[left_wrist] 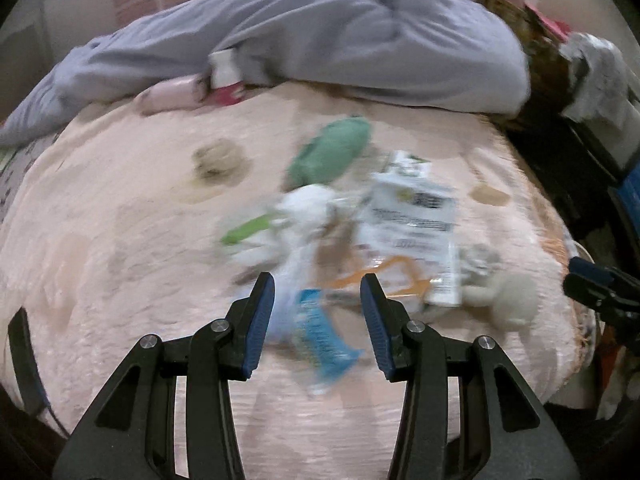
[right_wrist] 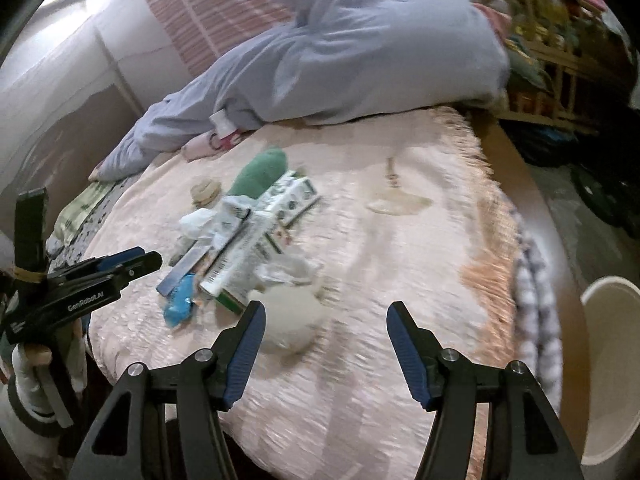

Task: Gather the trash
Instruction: 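Return both grippers to the trash pile on the bed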

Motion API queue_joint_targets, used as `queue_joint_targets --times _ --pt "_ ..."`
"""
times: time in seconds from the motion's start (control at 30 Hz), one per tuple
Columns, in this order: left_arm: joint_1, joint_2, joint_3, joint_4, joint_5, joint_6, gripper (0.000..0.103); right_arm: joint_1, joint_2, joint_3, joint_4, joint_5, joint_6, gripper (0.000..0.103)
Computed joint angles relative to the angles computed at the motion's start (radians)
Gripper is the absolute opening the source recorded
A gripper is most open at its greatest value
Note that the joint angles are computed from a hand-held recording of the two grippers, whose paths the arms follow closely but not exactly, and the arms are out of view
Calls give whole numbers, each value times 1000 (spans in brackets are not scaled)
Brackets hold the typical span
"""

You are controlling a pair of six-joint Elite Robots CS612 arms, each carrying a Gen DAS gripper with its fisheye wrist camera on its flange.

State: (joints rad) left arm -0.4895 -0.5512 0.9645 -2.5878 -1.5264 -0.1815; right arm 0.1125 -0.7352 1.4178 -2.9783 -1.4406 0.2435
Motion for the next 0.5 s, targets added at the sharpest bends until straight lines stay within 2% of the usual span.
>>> queue_joint_targets --times 0.23,0.37,0.5 --pt "36 31 -42 36 -45 -59 43 21 46 -99 56 37 -47 61" --pt "53 76 -115 62 -112 -95 43 33 68 -148 90 45 -70 61" --pt "59 133 -211 106 -129 -118 43 38 86 -187 111 65 -81 61"
